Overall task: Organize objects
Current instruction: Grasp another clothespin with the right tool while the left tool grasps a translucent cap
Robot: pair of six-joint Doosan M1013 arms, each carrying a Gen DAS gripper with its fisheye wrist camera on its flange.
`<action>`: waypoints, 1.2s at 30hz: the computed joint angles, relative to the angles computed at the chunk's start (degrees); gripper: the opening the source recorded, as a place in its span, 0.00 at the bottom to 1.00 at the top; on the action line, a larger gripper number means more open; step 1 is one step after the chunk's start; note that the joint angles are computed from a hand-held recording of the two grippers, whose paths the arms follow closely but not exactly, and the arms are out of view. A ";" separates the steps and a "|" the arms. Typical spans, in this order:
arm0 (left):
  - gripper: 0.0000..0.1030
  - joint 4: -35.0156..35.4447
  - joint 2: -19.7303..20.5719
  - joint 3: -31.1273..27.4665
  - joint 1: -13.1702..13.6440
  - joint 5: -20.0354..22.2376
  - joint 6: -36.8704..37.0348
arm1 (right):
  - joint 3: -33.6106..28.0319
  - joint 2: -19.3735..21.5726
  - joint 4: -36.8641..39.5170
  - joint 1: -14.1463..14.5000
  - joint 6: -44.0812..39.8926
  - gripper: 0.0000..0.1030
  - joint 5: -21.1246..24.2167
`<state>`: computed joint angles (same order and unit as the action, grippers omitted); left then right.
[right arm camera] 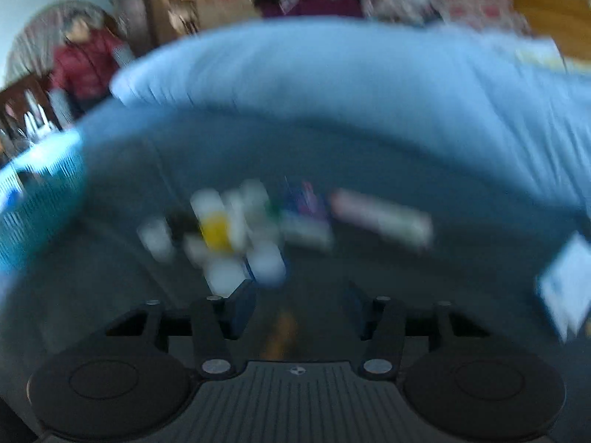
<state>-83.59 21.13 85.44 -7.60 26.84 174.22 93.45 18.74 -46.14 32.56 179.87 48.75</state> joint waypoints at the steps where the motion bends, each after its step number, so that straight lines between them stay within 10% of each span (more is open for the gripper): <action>1: 1.00 1.54 0.04 0.36 -0.45 0.94 -0.48 | 0.66 0.34 0.04 0.14 0.64 0.52 -0.68; 9: 0.98 9.31 0.71 2.72 -3.42 4.53 -2.35 | -0.28 3.24 2.02 -1.29 -5.36 0.45 -2.18; 12: 0.97 9.54 1.60 3.22 -4.84 6.29 1.33 | 0.28 2.57 -0.99 -0.82 -3.67 0.15 -2.73; 23: 0.70 14.50 10.53 0.75 -12.25 10.87 17.12 | 9.38 -2.95 -9.56 -1.12 15.04 0.16 -7.54; 31: 0.41 22.60 14.07 -3.24 -14.06 11.41 13.11 | 10.50 -2.54 -12.31 -2.17 20.02 0.16 -10.13; 36: 0.40 22.12 13.97 -3.06 -14.09 11.06 13.51 | 10.56 -2.34 -13.53 -2.10 21.54 0.16 -10.31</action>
<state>-61.47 35.11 82.38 -21.68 37.89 187.73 104.01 16.40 -59.67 30.47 201.40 38.44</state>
